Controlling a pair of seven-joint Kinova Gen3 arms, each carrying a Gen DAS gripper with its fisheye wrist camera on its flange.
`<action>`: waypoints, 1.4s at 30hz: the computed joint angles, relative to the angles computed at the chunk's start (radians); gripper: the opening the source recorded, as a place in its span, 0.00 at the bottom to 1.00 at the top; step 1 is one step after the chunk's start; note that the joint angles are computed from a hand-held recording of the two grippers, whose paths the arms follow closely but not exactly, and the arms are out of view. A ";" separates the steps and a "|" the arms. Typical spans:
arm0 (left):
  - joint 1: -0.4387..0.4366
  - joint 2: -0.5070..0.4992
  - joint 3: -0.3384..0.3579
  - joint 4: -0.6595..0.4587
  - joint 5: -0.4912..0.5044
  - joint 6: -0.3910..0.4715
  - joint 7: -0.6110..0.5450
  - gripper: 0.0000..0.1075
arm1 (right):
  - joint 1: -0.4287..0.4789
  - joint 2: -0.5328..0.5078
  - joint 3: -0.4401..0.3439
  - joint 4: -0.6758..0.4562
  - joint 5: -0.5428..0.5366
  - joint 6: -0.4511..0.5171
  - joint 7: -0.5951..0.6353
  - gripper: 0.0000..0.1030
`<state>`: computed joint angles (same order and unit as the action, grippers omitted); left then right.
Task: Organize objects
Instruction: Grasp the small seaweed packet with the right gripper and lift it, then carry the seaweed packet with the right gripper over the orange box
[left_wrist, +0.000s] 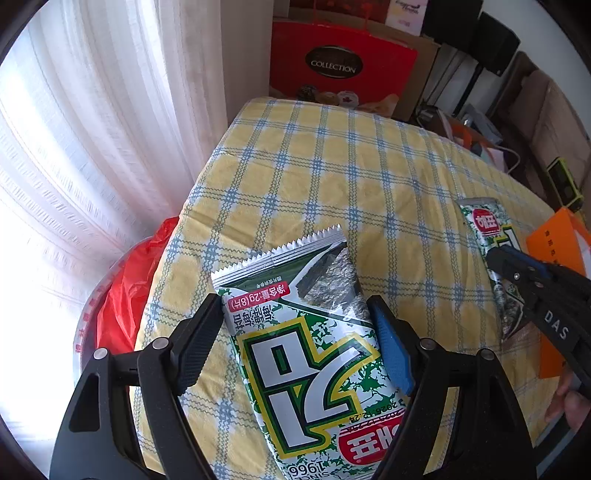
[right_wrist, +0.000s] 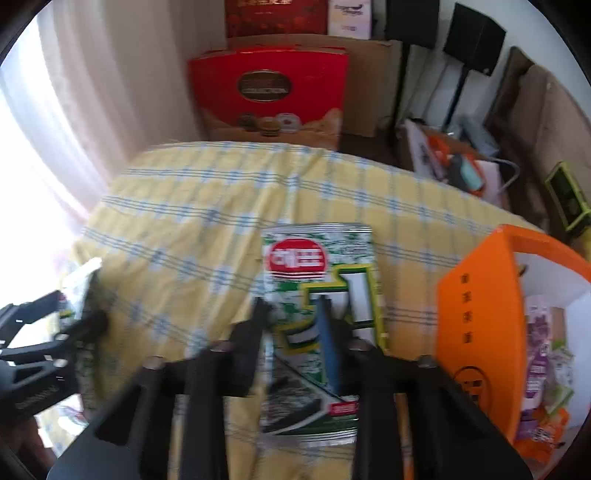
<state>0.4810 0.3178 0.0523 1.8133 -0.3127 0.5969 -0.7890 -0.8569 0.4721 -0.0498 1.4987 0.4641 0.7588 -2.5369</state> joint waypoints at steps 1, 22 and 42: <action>-0.001 -0.001 0.001 0.002 0.001 -0.001 -0.002 0.71 | 0.009 0.001 -0.011 -0.006 -0.016 -0.002 0.020 0.10; -0.001 0.002 0.006 0.003 0.011 0.000 -0.008 0.71 | -0.010 0.117 0.013 -0.189 0.004 0.265 -0.013 0.78; 0.004 -0.048 0.022 -0.015 0.001 0.016 -0.015 0.71 | -0.032 -0.034 0.008 -0.011 0.082 0.071 -0.106 0.47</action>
<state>0.4854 0.2696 0.0739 1.7983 -0.3115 0.6134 -0.8039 -0.8890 0.4377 -0.0417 1.4881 0.5457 0.8302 -2.6433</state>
